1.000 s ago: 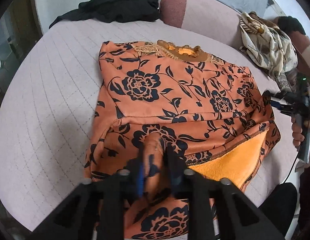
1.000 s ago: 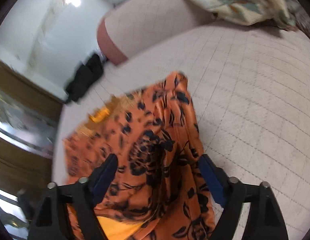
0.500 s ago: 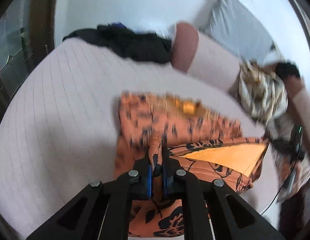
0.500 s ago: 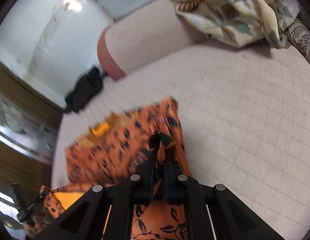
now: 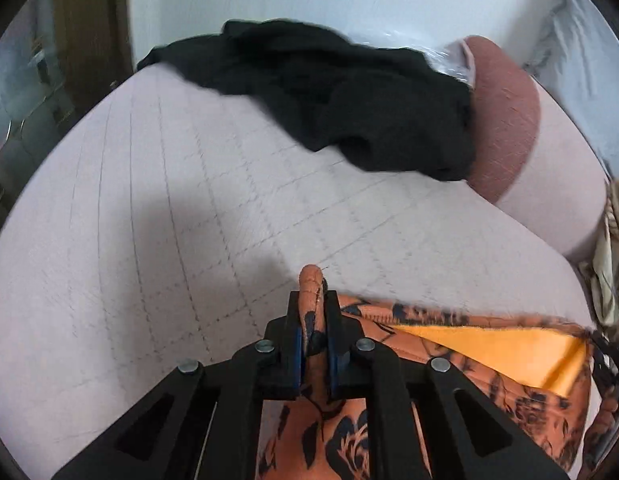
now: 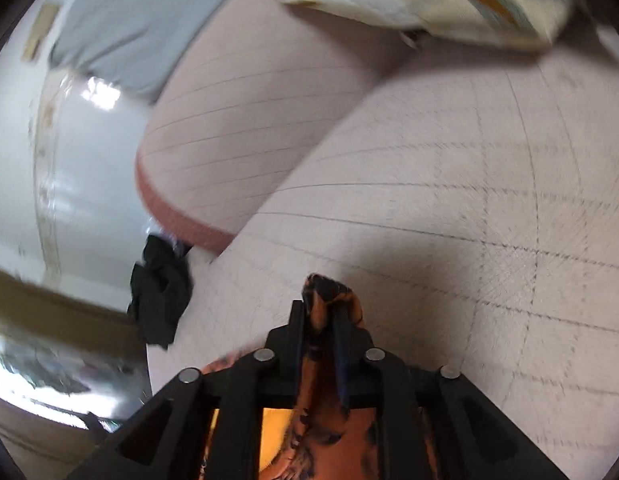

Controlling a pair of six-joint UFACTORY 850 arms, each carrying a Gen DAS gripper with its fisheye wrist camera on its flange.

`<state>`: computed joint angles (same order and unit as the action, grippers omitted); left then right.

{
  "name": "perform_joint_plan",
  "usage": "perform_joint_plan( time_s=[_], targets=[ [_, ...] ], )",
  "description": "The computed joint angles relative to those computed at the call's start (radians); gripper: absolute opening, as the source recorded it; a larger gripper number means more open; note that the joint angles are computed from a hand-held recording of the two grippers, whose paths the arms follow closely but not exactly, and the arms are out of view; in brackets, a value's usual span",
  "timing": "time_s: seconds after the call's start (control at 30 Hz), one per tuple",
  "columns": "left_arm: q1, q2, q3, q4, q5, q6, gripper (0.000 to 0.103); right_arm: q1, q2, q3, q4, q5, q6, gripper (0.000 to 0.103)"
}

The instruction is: Fold small clothes

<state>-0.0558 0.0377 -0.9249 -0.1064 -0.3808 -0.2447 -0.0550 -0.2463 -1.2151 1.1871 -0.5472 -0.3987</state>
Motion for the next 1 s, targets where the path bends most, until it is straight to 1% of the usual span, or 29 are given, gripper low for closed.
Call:
perform_joint_plan(
  time_s=[0.03, 0.07, 0.1, 0.13, 0.17, 0.2, 0.23, 0.27, 0.3, 0.37, 0.4, 0.43, 0.47, 0.5, 0.53, 0.6, 0.63, 0.67, 0.7, 0.73, 0.77, 0.8, 0.9, 0.93, 1.0],
  targets=[
    [0.014, 0.021, 0.026, -0.055, 0.035, 0.030, 0.014, -0.011, 0.010, 0.032, 0.105, 0.018, -0.087, 0.021],
    [0.020, 0.040, 0.043, -0.068, 0.055, 0.019, 0.015, -0.023, 0.026, 0.065, 0.209, 0.041, -0.175, 0.033],
    [0.035, 0.083, 0.073, -0.051, 0.093, -0.034, 0.015, -0.041, 0.050, 0.100, 0.314, 0.055, -0.254, 0.052],
    [0.039, 0.116, 0.093, 0.008, 0.118, -0.130, 0.017, -0.060, 0.076, 0.133, 0.419, 0.060, -0.330, 0.062],
    [0.044, 0.155, 0.115, 0.084, 0.148, -0.234, 0.018, -0.080, 0.119, 0.171, 0.511, 0.064, -0.394, 0.069],
    [0.047, 0.198, 0.133, 0.170, 0.155, -0.339, 0.019, -0.090, 0.148, 0.191, 0.562, 0.065, -0.453, 0.069],
    [0.042, 0.235, 0.139, 0.271, 0.126, -0.444, 0.019, -0.094, 0.169, 0.196, 0.571, 0.065, -0.503, 0.069],
    [0.029, 0.268, 0.142, 0.372, 0.088, -0.548, 0.019, -0.092, 0.192, 0.197, 0.538, 0.062, -0.529, 0.069],
    [0.003, 0.311, 0.153, 0.467, 0.051, -0.653, 0.021, -0.082, 0.215, 0.193, 0.463, 0.067, -0.515, 0.069],
    [-0.083, 0.397, 0.196, 0.638, -0.002, -0.854, 0.034, -0.047, 0.256, 0.188, 0.298, 0.071, -0.440, 0.069],
    [-0.159, 0.452, 0.222, 0.692, -0.071, -0.924, 0.047, -0.024, 0.274, 0.189, 0.232, 0.062, -0.414, 0.069],
    [-0.212, 0.484, 0.243, 0.749, -0.124, -1.003, 0.054, 0.000, 0.287, 0.189, 0.163, 0.055, -0.377, 0.069],
    [-0.285, 0.520, 0.270, 0.810, -0.194, -1.108, 0.055, 0.034, 0.292, 0.182, 0.085, 0.049, -0.334, 0.069],
    [-0.354, 0.552, 0.301, 0.863, -0.246, -1.213, 0.055, 0.067, 0.293, 0.175, 0.033, 0.039, -0.312, 0.069],
    [-0.405, 0.573, 0.330, 0.892, -0.268, -1.284, 0.055, 0.102, 0.291, 0.167, -0.010, 0.031, -0.296, 0.069],
    [-0.469, 0.580, 0.378, 0.907, -0.306, -1.359, 0.055, 0.198, 0.274, 0.127, -0.150, 0.041, -0.226, 0.069],
    [-0.476, 0.548, 0.379, 0.890, -0.338, -1.361, 0.055, 0.238, 0.270, 0.115, -0.208, 0.046, -0.198, 0.069],
    [-0.456, 0.506, 0.375, 0.834, -0.351, -1.322, 0.055, 0.264, 0.254, 0.091, -0.245, 0.035, -0.184, 0.069],
    [-0.425, 0.486, 0.375, 0.786, -0.327, -1.275, 0.054, 0.299, 0.232, 0.058, -0.293, 0.012, -0.162, 0.069],
    [-0.404, 0.484, 0.385, 0.768, -0.301, -1.264, 0.054, 0.334, 0.204, 0.021, -0.345, 0.000, -0.131, 0.069],
    [-0.394, 0.473, 0.388, 0.783, -0.295, -1.285, 0.054, 0.359, 0.184, -0.002, -0.383, 0.002, -0.108, 0.069],
    [-0.387, 0.454, 0.379, 0.784, -0.304, -1.282, 0.054, 0.386, 0.146, -0.045, -0.424, -0.008, -0.083, 0.069],
    [-0.331, 0.396, 0.348, 0.687, -0.240, -1.142, 0.054, 0.440, 0.011, -0.190, -0.544, -0.078, 0.021, 0.067],
    [-0.326, 0.384, 0.342, 0.673, -0.236, -1.116, 0.054, 0.453, -0.037, -0.227, -0.576, -0.079, 0.047, 0.065],
    [-0.312, 0.366, 0.336, 0.657, -0.225, -1.081, 0.054, 0.477, -0.134, -0.325, -0.660, -0.097, 0.115, 0.056]
  ],
)
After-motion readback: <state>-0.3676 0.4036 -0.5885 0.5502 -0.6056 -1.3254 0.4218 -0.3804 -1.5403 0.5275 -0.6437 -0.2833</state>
